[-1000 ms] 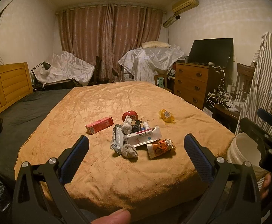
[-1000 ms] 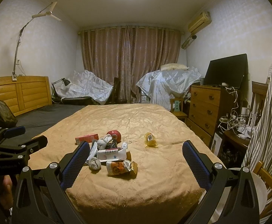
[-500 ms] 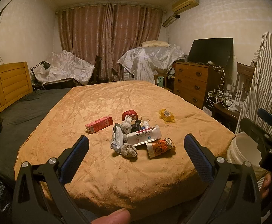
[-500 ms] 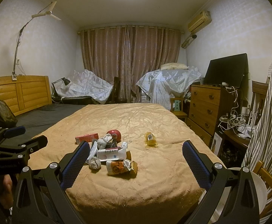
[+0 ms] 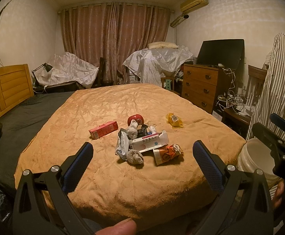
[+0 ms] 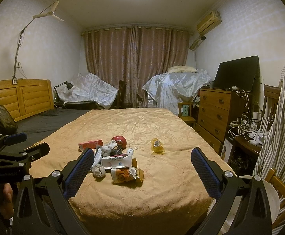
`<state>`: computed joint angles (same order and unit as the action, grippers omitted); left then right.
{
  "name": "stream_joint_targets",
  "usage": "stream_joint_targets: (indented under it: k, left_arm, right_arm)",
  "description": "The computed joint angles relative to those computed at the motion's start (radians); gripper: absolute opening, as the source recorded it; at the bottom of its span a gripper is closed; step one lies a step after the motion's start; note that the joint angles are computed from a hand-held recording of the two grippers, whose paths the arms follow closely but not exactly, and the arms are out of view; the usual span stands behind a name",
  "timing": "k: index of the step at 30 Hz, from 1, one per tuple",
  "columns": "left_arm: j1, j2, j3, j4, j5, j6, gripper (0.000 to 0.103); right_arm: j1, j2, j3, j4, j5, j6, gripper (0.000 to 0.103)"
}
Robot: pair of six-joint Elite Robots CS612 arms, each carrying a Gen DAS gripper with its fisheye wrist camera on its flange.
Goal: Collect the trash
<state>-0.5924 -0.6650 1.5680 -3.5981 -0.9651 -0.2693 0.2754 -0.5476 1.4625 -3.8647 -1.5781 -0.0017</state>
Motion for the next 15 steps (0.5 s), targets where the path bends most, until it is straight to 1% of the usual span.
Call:
stream_joint_targets:
  k: [3, 6, 7, 9, 15]
  left_arm:
    - [0.0, -0.001, 0.0, 0.003, 0.0, -0.002, 0.098]
    - [-0.002, 0.012, -0.001, -0.004, -0.001, -0.007, 0.098]
    - [0.002, 0.015, 0.001, -0.005, -0.008, -0.008, 0.098]
    - [0.002, 0.015, 0.001, -0.004, -0.007, -0.007, 0.098]
    - [0.002, 0.016, 0.0, -0.004, -0.008, -0.008, 0.098]
  right_arm:
    - [0.0, 0.0, 0.0, 0.001, 0.0, 0.0, 0.099]
    - [0.0, 0.0, 0.0, 0.001, -0.001, 0.001, 0.099]
    - [0.0, -0.002, 0.001, 0.002, 0.0, 0.001, 0.099]
    - [0.001, 0.006, -0.002, -0.001, -0.002, 0.001, 0.099]
    - [0.001, 0.006, -0.003, 0.001, -0.001, 0.001, 0.099]
